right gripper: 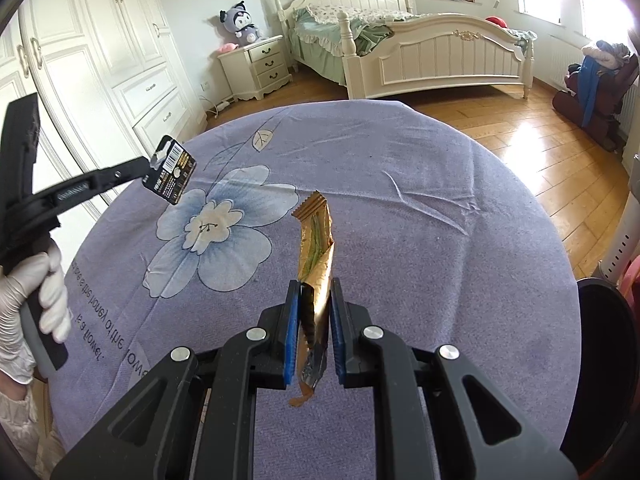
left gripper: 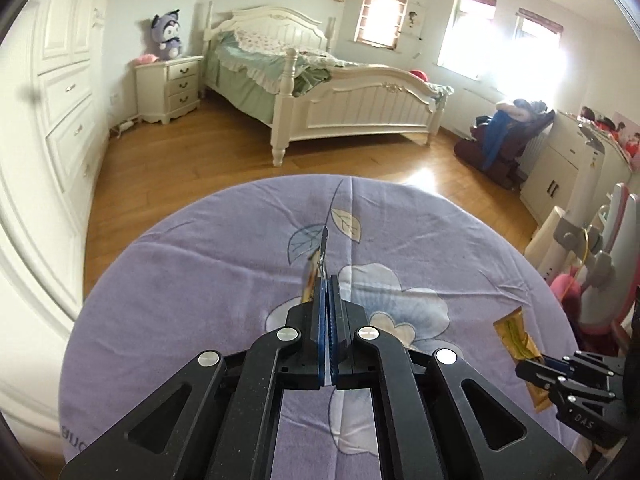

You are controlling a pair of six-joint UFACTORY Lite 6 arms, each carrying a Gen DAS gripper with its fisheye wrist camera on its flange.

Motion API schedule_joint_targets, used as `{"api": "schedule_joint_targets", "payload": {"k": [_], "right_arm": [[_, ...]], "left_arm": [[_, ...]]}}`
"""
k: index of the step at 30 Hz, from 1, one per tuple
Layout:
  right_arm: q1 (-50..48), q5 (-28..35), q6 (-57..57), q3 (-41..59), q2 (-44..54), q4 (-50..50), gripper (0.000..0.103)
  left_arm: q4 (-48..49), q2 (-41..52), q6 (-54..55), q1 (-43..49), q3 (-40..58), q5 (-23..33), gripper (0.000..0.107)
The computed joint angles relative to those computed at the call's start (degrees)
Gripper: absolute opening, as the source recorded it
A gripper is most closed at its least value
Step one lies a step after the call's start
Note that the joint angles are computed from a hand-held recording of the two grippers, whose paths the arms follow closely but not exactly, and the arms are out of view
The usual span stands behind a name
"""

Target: Collect trash

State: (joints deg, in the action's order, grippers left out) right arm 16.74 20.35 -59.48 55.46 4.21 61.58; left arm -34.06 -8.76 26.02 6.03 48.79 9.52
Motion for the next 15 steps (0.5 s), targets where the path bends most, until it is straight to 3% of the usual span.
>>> {"api": "schedule_joint_targets", "payload": {"k": [3, 8, 13, 15], "right_arm": [[-0.6, 1.0, -0.8, -0.2, -0.7, 0.8, 0.015], [-2.5, 2.3, -1.5, -1.2, -3.3, 1.3, 0.015], [-4.5, 3.5, -1.5, -2.5, -5.1, 0.6, 0.015], [-5.1, 3.8, -2.0, -3.2, -5.4, 0.9, 0.015]], "left_arm": [[-1.3, -2.9, 1.1, -0.4, -0.2, 2.4, 0.002], [10.0, -4.9, -11.3, -6.0, 1.2, 3.5, 0.002], [13.5, -2.2, -14.1, -5.9, 1.7, 5.9, 0.002], [14.0, -2.4, -13.2, -5.8, -0.1, 6.9, 0.009]]}}
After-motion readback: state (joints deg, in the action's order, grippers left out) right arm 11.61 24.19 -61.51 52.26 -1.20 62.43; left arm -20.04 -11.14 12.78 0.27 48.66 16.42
